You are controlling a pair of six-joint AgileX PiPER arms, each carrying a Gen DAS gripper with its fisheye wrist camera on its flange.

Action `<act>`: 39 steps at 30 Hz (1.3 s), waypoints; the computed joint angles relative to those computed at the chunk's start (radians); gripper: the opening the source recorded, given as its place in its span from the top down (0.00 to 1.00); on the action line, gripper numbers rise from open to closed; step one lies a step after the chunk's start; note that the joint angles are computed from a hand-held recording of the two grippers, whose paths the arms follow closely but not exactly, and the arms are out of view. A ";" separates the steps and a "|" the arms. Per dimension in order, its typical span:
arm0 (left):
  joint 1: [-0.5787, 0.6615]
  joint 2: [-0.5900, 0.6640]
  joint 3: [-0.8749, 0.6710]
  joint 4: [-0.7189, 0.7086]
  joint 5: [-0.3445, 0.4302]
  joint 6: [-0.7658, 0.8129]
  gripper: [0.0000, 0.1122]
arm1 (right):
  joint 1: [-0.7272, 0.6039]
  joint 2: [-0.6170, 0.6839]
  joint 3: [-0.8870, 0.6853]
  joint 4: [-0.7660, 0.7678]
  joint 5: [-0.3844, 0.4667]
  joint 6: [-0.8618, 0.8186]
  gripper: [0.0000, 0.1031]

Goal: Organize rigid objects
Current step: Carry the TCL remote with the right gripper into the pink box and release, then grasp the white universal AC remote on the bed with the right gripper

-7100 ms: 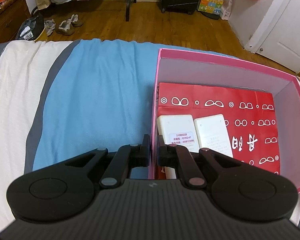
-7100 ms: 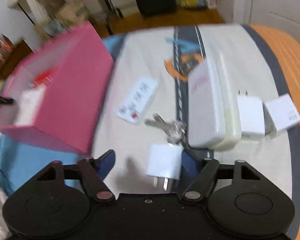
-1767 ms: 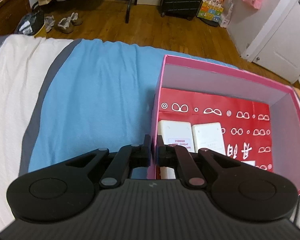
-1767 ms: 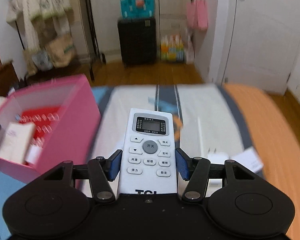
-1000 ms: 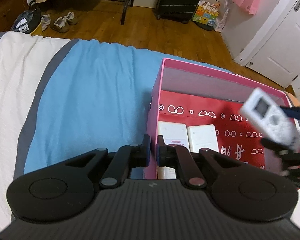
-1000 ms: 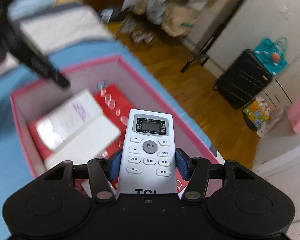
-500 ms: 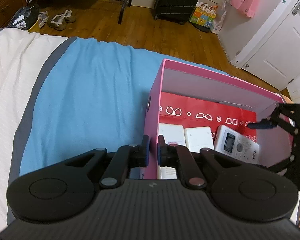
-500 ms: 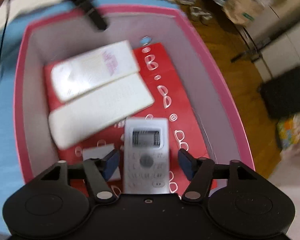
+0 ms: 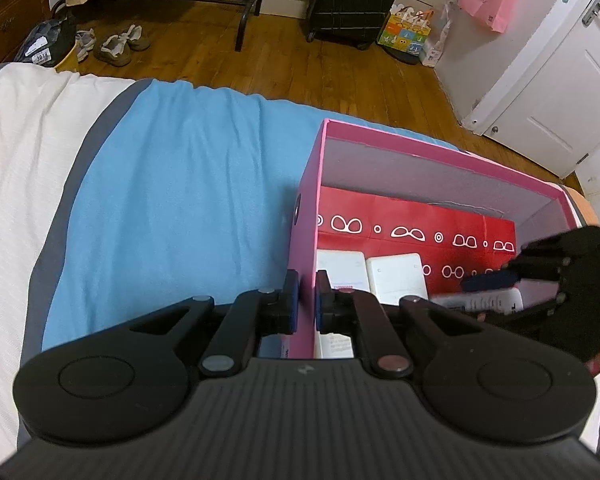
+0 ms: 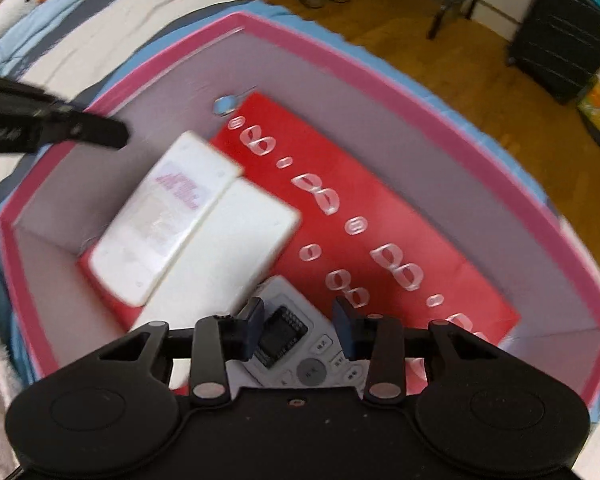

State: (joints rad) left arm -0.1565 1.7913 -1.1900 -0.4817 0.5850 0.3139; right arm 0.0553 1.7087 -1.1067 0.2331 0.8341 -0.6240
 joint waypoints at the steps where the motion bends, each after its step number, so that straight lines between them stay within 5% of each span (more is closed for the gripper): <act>1: 0.002 0.001 0.000 -0.006 0.001 0.003 0.94 | 0.009 -0.026 0.035 -0.006 -0.037 -0.006 0.59; 5: 0.001 -0.002 0.003 -0.001 -0.001 -0.001 0.94 | -0.076 -0.168 0.138 0.159 -0.124 -0.132 0.58; 10: -0.015 -0.004 -0.005 0.043 -0.002 -0.051 0.94 | -0.306 -0.438 0.249 0.394 -0.053 -0.388 0.40; 13: -0.028 -0.013 -0.002 0.077 -0.008 -0.079 0.95 | -0.508 -0.600 0.290 0.471 0.047 -0.552 0.39; 18: -0.053 -0.021 -0.004 0.153 -0.014 -0.144 0.95 | -0.870 -0.648 0.232 0.535 0.279 -0.716 0.33; 23: -0.071 -0.027 -0.009 0.220 -0.013 -0.203 0.95 | -1.126 -0.577 0.242 0.559 0.355 -0.918 0.33; 27: -0.094 -0.032 -0.008 0.283 -0.013 -0.258 0.95 | -1.201 -0.470 0.261 0.539 0.286 -0.940 0.33; 34: -0.126 -0.029 -0.008 0.371 -0.019 -0.339 0.95 | -1.163 -0.243 0.314 0.542 -0.049 -0.864 0.33; 39: -0.132 -0.038 -0.005 0.384 -0.021 -0.337 0.95 | -1.143 -0.150 0.305 0.528 -0.113 -0.820 0.42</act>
State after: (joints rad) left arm -0.2883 1.7535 -1.1952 -0.0973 0.5640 -0.0236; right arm -1.0875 1.5584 -0.8018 0.7616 0.7211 -1.4443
